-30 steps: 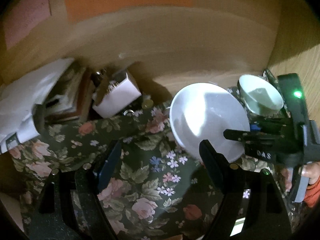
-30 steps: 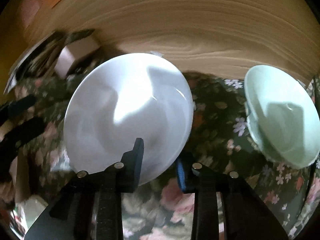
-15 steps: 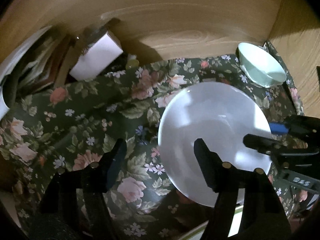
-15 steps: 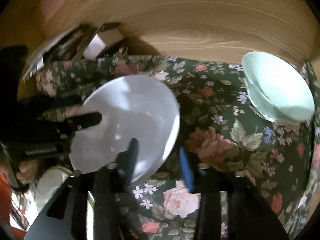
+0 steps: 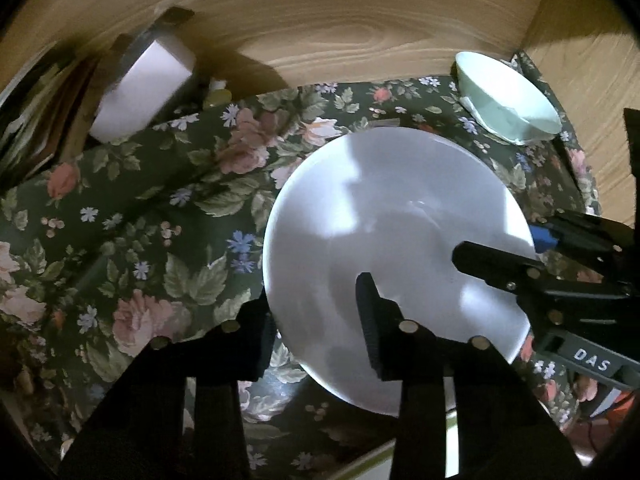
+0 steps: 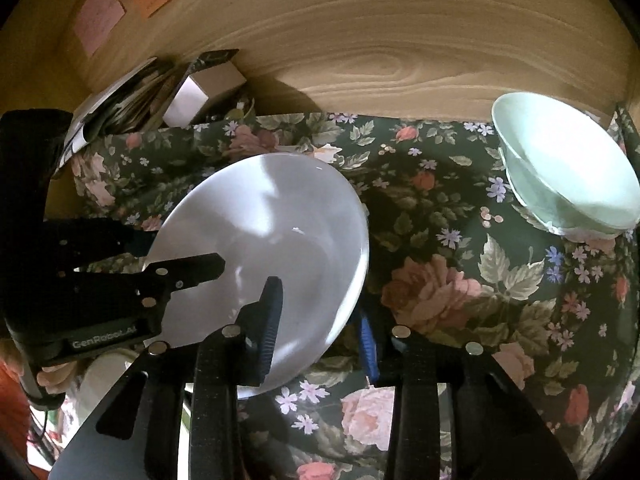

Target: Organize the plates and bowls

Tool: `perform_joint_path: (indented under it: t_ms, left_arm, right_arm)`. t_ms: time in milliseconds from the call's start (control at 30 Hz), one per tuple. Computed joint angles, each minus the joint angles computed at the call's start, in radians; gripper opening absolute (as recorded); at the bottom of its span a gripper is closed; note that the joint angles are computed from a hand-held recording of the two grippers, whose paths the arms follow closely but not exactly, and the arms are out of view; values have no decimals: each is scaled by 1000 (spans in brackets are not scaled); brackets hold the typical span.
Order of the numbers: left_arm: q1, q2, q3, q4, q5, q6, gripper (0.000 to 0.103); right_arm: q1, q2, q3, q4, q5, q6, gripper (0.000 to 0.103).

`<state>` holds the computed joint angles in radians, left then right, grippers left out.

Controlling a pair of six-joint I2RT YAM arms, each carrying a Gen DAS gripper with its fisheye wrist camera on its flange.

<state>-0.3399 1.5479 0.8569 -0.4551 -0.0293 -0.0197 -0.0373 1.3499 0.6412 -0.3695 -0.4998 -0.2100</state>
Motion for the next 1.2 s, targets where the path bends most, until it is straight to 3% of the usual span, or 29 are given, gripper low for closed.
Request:
perform_joint_path:
  t_ms: [233, 533, 767, 1200]
  left_arm:
    - [-1, -66, -45, 33, 14, -15, 38]
    - [-9, -283, -116, 18, 3, -36, 33]
    - [0, -463, -170, -35, -9, -58, 33]
    - [114, -766, -234, -199, 15, -49, 28]
  right_arm:
    - [-2, -66, -14, -3, 8, 12, 30]
    - [-7, -197, 2, -81, -3, 13, 30]
    - [35, -300, -2, -118, 8, 24, 24]
    - [228, -439, -21, -137, 80, 119, 24]
